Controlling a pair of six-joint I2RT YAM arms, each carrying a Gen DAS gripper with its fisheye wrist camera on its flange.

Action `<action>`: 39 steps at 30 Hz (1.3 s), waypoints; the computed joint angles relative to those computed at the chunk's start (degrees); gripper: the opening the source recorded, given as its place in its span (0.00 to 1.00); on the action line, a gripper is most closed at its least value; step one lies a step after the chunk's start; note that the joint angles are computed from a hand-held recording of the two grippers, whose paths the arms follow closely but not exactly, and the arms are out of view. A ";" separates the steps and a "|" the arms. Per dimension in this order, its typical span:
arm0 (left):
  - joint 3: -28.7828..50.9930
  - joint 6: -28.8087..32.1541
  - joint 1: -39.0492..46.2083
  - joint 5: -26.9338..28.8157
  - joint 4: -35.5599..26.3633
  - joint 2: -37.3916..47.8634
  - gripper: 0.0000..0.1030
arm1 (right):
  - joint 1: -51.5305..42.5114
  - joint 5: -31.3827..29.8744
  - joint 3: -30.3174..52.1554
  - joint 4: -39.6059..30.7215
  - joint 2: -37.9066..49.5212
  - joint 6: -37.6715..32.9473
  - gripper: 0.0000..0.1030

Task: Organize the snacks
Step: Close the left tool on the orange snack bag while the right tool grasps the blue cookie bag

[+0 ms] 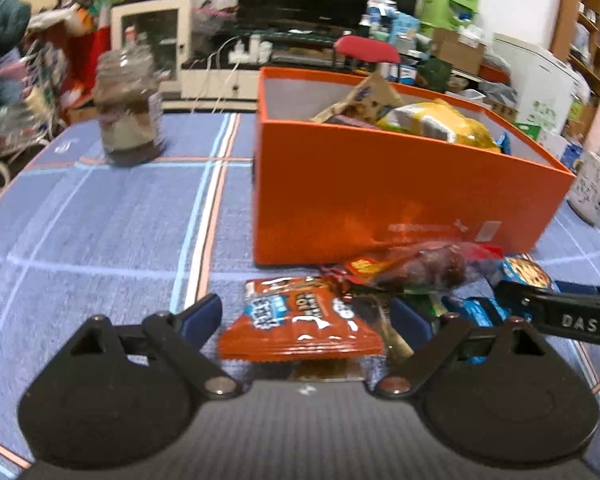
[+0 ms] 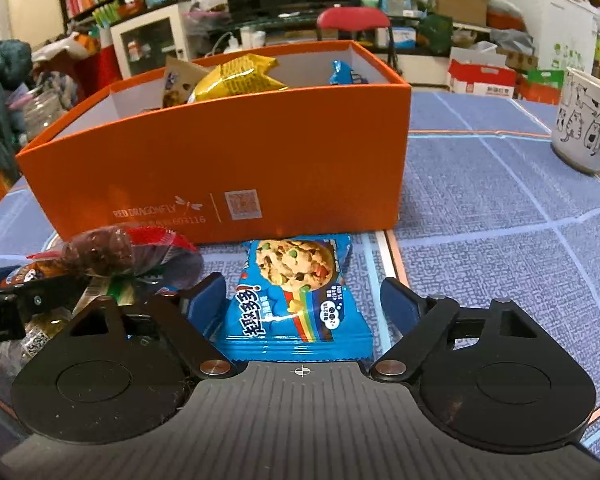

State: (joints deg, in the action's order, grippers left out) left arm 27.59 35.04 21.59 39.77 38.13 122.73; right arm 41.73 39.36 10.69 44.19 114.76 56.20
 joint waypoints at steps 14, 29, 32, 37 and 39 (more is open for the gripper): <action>-0.94 -2.40 -1.19 -2.46 2.41 -0.16 0.78 | -3.12 -2.78 -1.74 4.86 1.29 -2.15 0.57; 0.30 -2.26 -1.72 -3.11 0.74 0.82 0.70 | -2.30 -1.93 -0.15 -1.61 -1.04 -6.33 0.35; 0.08 -2.56 -1.62 -2.87 0.77 0.51 0.70 | -2.22 -2.07 -0.35 -1.65 -1.41 -6.59 0.34; -0.88 -2.19 -0.84 -2.10 0.63 -1.16 0.69 | -1.59 -2.01 -1.08 -1.83 -2.69 -7.25 0.34; -1.48 -1.92 -0.53 -2.08 1.03 -1.79 0.69 | -0.84 -1.38 -1.27 -2.57 -3.48 -7.29 0.34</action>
